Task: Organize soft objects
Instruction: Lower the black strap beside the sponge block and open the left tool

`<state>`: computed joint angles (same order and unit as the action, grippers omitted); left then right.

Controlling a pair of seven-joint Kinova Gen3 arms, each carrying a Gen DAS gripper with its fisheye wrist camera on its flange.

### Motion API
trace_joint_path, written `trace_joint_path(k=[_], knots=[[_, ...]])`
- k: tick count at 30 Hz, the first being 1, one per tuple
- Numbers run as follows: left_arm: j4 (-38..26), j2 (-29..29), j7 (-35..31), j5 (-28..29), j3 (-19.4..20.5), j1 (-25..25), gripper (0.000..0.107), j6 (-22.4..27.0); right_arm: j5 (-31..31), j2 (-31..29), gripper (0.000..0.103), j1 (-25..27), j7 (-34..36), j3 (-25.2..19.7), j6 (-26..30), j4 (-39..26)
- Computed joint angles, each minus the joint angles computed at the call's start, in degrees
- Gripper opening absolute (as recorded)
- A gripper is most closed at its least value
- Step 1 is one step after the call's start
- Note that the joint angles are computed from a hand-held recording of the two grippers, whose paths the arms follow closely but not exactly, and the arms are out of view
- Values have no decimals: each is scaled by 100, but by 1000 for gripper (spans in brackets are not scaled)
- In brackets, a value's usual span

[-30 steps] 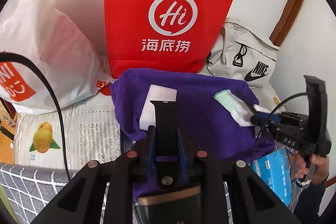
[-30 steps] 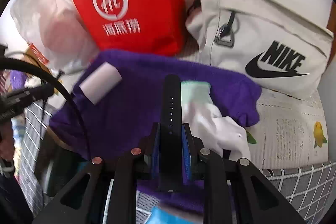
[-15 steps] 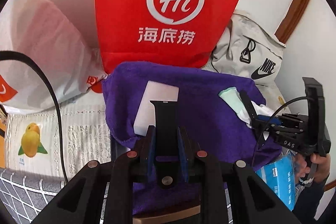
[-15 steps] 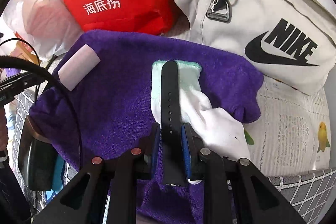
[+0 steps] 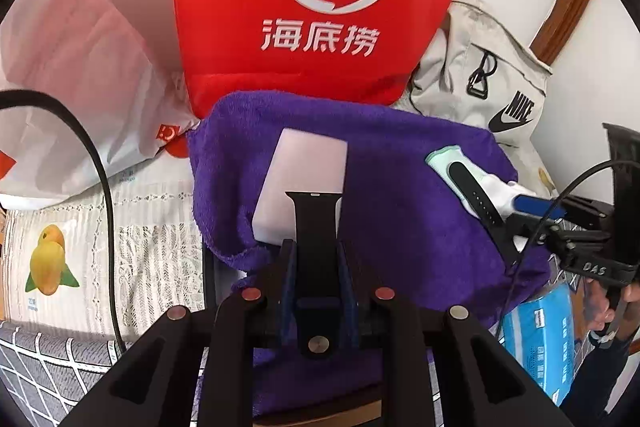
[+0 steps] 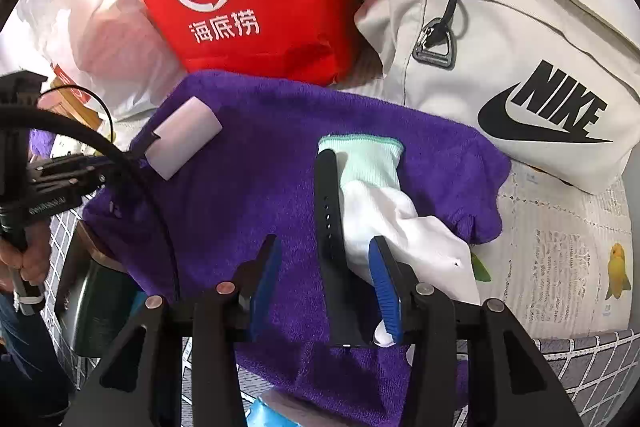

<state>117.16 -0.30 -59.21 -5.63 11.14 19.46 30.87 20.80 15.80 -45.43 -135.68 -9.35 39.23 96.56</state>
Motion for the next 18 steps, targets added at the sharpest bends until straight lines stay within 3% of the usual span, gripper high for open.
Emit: trace_joint_path(k=[7, 18], knots=[[-65, 190, 182, -249, 12, 104, 20, 189, 38, -139, 45, 17, -100, -1, -106, 115], [-137, 310, 161, -158, -50, 160, 21, 327, 160, -186, 46, -77, -296, -45, -20, 76]])
